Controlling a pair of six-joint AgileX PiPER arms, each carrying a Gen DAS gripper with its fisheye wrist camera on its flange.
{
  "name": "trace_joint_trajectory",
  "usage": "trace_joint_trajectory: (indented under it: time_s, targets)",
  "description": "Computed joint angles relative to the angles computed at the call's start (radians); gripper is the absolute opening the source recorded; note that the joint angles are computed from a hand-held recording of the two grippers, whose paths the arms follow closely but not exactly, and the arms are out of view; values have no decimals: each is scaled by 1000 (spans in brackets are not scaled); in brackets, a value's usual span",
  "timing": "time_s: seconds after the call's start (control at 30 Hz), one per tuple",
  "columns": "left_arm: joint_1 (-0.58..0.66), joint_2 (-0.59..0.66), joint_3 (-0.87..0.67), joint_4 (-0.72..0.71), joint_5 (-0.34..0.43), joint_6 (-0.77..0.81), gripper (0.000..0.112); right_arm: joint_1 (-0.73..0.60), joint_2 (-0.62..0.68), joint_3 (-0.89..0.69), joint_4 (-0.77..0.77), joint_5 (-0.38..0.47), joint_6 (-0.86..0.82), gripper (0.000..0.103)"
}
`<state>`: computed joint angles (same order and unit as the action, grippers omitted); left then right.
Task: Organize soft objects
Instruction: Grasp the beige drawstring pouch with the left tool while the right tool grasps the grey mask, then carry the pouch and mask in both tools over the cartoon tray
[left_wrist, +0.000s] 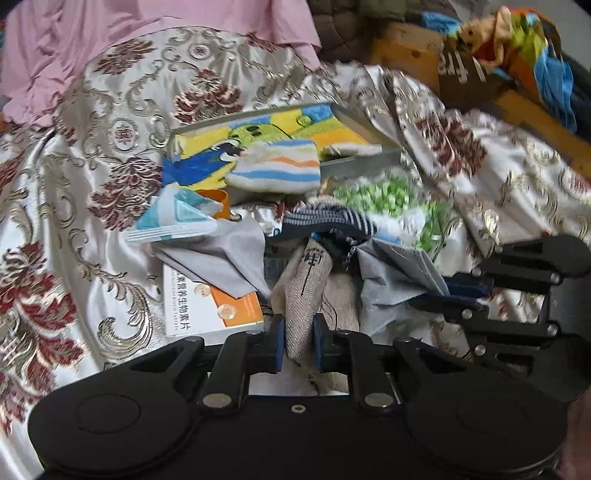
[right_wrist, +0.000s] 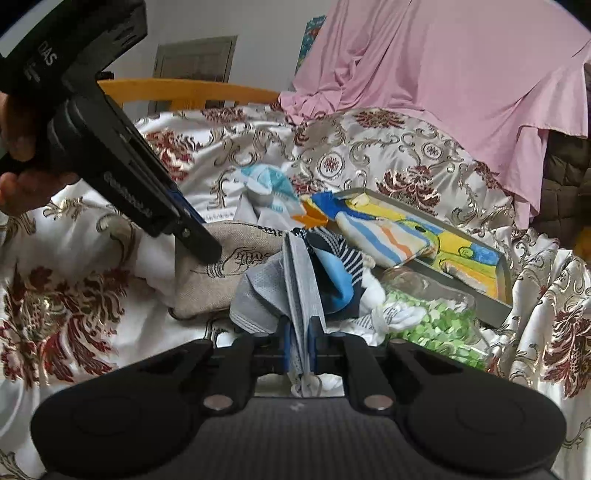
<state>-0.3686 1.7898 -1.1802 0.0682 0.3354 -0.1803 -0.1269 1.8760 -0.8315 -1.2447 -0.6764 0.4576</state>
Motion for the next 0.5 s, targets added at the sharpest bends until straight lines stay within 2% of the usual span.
trace_joint_trajectory:
  time_s: [0.27, 0.5]
  targets:
    - [-20, -90, 37, 21, 61, -145, 13, -76, -54, 20, -77, -106, 96, 10]
    - [-46, -96, 39, 59, 98, -227, 13, -111, -66, 15, -80, -129, 132, 10]
